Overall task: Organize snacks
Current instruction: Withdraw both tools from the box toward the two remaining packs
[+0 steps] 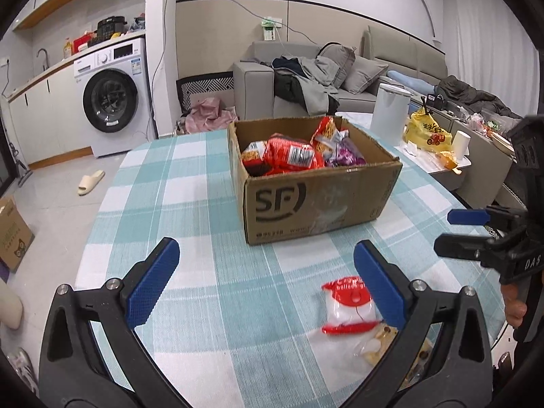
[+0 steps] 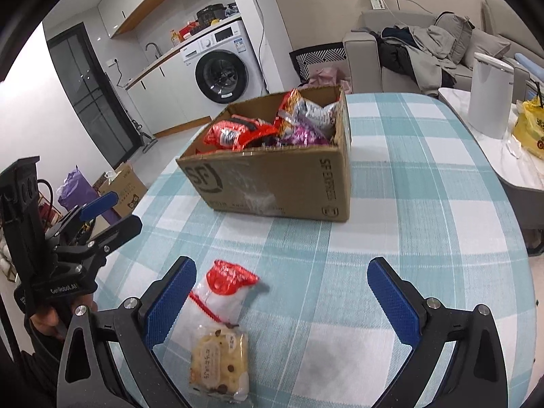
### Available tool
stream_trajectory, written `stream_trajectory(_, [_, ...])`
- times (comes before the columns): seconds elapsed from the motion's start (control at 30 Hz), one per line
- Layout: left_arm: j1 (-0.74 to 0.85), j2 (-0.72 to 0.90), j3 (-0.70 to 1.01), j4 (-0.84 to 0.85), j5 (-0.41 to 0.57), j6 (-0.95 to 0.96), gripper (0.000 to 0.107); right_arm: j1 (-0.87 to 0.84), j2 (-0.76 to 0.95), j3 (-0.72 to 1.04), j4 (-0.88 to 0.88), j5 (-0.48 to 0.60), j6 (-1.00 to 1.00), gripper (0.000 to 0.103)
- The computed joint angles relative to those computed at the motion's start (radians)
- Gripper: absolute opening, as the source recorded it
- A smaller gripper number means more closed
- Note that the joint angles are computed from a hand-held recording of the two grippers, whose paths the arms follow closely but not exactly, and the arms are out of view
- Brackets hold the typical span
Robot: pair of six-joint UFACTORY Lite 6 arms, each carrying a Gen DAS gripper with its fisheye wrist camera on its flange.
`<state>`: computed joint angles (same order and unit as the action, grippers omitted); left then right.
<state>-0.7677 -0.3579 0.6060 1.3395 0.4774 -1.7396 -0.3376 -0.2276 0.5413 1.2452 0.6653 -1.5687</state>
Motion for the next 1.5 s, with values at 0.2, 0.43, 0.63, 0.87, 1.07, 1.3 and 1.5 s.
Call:
stream_trajectory(0.2, [-0.022, 0.007, -0.045, 0.03, -0.004, -0.064, 0.102, 0.048, -0.048, -0.097, -0.024, -0.074, -0.026, 0.103])
stream_trajectory(0.43, [-0.035, 0.048, -0.08, 0.08, -0.017, -0.133, 0.102, 0.092, -0.046, -0.198, 0.035, -0.141, -0.108, 0.103])
stream_trajectory(0.63, [-0.009, 0.11, -0.084, 0.135, -0.056, -0.199, 0.102, 0.209, -0.04, -0.242, 0.066, -0.237, -0.132, 0.103])
stream_trajectory(0.87, [0.018, 0.168, -0.077, 0.189, -0.097, -0.249, 0.102, 0.292, -0.042, -0.259, 0.072, -0.278, -0.12, 0.103])
stream_trajectory(1.07, [0.036, 0.194, -0.075, 0.224, -0.114, -0.283, 0.102, 0.385, -0.034, -0.272, 0.123, -0.33, -0.144, 0.103])
stream_trajectory(1.3, [0.045, 0.215, -0.072, 0.265, -0.131, -0.319, 0.102, 0.477, -0.041, -0.287, 0.131, -0.406, -0.131, 0.102])
stream_trajectory(1.5, [0.039, 0.252, -0.052, 0.259, -0.141, -0.325, 0.102, 0.406, -0.032, -0.281, 0.101, -0.389, -0.154, 0.102])
